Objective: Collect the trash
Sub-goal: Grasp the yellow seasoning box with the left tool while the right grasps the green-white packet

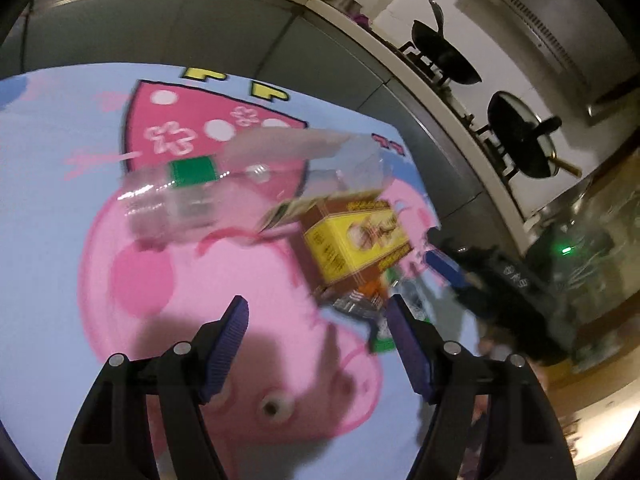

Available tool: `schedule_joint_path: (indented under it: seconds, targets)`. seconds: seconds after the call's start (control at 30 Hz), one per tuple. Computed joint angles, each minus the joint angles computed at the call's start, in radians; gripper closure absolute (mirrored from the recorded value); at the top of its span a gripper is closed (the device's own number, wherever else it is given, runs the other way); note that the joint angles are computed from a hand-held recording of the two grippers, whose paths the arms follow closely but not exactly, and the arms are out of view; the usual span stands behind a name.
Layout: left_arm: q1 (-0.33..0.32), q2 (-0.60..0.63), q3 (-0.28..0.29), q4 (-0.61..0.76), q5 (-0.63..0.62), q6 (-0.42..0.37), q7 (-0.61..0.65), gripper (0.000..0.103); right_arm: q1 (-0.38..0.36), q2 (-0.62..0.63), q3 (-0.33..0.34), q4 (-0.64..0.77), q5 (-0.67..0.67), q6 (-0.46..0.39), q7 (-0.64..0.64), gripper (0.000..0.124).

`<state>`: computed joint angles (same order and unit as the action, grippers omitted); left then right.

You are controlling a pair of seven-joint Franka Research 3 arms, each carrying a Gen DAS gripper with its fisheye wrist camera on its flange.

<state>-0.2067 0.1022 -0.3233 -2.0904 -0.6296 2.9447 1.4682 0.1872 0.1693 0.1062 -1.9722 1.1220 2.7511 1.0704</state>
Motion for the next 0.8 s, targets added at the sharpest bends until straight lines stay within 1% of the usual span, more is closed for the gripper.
schedule_joint_path:
  seconds: [0.07,0.1,0.17,0.2,0.23,0.27,0.3,0.33,0.37,0.4,0.43,0.47,0.5,0.53,0.57,0.63,0.7,0.77,0.8]
  targets:
    - [0.008,0.037,-0.006,0.047,-0.01,-0.019,0.002,0.031,-0.014,0.043,0.0,0.046,0.014,-0.056,-0.002,0.074]
    - [0.017,0.06,-0.014,0.075,-0.025,-0.03,0.012,0.031,-0.02,0.058,0.003,0.063,0.016,-0.084,-0.009,0.078]
    - [0.034,0.09,-0.027,0.106,-0.039,-0.046,0.013,0.031,-0.035,0.078,0.018,0.086,0.044,-0.143,-0.064,0.084]
    - [0.049,0.109,-0.04,0.126,-0.066,-0.058,0.028,0.032,-0.043,0.079,0.026,0.09,0.073,-0.172,-0.104,0.088]
    - [0.066,0.116,-0.057,0.133,-0.1,-0.062,0.052,0.034,-0.045,0.076,0.029,0.089,0.087,-0.19,-0.127,0.088]
    - [0.084,0.118,-0.078,0.133,-0.149,-0.063,0.09,0.037,-0.046,0.073,0.032,0.088,0.101,-0.211,-0.158,0.089]
    - [0.093,0.114,-0.089,0.127,-0.183,-0.064,0.119,0.047,-0.047,0.069,0.034,0.085,0.118,-0.237,-0.191,0.089]
    - [0.093,0.109,-0.088,0.12,-0.197,-0.061,0.126,0.05,-0.043,0.063,0.034,0.08,0.121,-0.252,-0.214,0.089]
    - [0.095,0.094,-0.093,0.101,-0.23,-0.038,0.152,0.052,-0.034,0.055,0.031,0.072,0.114,-0.252,-0.227,0.089]
    - [0.103,0.078,-0.106,0.086,-0.287,-0.021,0.21,0.057,-0.03,0.048,0.029,0.065,0.119,-0.258,-0.237,0.089]
    - [0.115,0.058,-0.122,0.071,-0.376,-0.013,0.293,0.063,-0.033,0.039,0.027,0.057,0.142,-0.276,-0.257,0.089]
    - [0.117,0.041,-0.122,0.059,-0.433,-0.016,0.342,0.066,-0.034,0.027,0.024,0.045,0.167,-0.284,-0.274,0.089]
    - [0.12,0.012,-0.123,0.038,-0.511,-0.017,0.406,0.069,-0.033,0.003,0.021,0.02,0.204,-0.269,-0.302,0.087]
    - [0.114,-0.011,-0.117,0.019,-0.557,-0.015,0.443,0.071,-0.025,-0.013,0.016,0.002,0.22,-0.244,-0.317,0.087]
    - [0.106,-0.037,-0.108,-0.004,-0.597,-0.01,0.476,0.072,-0.013,-0.04,0.011,-0.028,0.23,-0.196,-0.336,0.086]
    - [0.083,-0.084,-0.087,-0.047,-0.627,0.002,0.5,0.075,0.013,-0.095,0.002,-0.096,0.232,-0.101,-0.353,0.081]
    - [0.057,-0.122,-0.065,-0.081,-0.654,0.003,0.524,0.077,0.036,-0.132,-0.005,-0.148,0.231,-0.033,-0.358,0.071]
    - [0.029,-0.15,-0.044,-0.106,-0.69,-0.001,0.561,0.079,0.057,-0.161,-0.009,-0.191,0.241,0.021,-0.366,0.067]
    - [0.014,-0.165,-0.035,-0.123,-0.685,0.005,0.556,0.08,0.068,-0.173,-0.011,-0.211,0.247,0.04,-0.372,0.065]
